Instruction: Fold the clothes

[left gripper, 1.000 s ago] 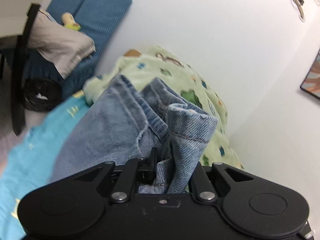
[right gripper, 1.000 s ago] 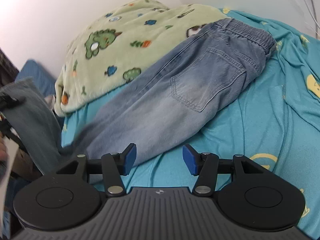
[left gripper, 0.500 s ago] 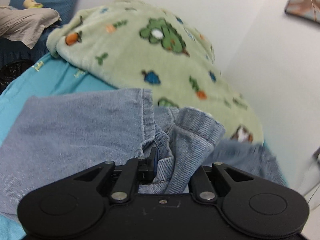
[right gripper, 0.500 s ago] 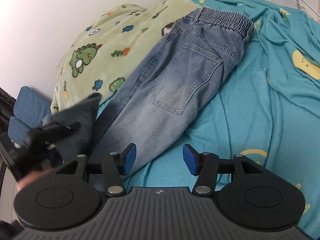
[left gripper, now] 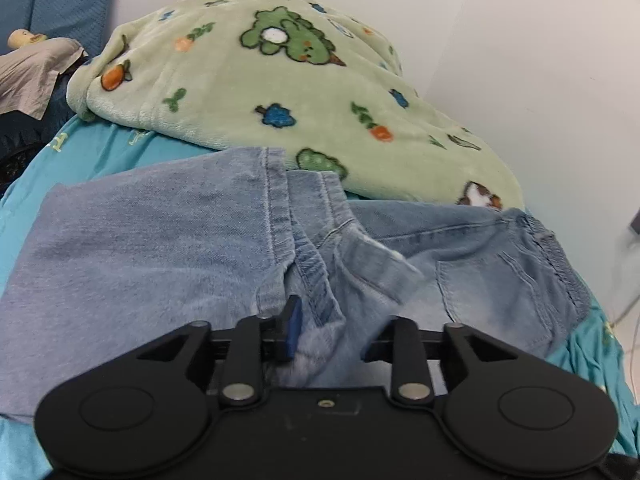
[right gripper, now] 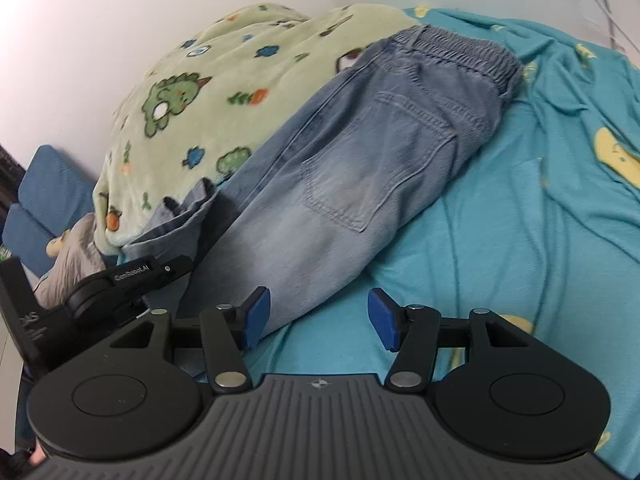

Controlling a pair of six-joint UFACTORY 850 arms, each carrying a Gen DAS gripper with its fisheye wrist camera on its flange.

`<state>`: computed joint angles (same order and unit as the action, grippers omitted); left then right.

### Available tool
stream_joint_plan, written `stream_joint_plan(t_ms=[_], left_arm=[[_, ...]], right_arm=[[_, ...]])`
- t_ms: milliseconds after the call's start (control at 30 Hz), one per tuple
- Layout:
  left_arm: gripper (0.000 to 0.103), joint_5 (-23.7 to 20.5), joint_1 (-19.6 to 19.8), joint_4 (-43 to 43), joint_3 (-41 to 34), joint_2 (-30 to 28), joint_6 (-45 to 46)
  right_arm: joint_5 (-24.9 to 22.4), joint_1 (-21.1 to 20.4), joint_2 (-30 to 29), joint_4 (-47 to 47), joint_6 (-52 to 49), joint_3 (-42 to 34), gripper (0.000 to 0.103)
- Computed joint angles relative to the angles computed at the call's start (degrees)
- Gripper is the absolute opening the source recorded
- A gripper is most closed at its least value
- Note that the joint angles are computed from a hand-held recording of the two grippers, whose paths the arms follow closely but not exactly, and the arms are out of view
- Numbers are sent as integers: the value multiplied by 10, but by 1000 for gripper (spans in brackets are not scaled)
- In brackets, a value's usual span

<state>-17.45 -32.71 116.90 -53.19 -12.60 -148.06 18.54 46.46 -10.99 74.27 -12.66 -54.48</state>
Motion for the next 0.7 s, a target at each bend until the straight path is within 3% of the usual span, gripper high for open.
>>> stream_joint_plan(t_ms=[233,400,567,700], left_arm=[[37,-15,-13,-15,61,75,11],[38,-27,-23,-124,107,136,85],[48,-72,-43,-174,147,189,139],[58,-76,-44,-200,169,223,166]], right_arm=[[16,12,-5,-10,-25,-5,57],[31,25,-8,-43,-21,-10,58],[52,36,-12,-68,-41,-14,58],[76,44,-15,-61,-67,-16,58]])
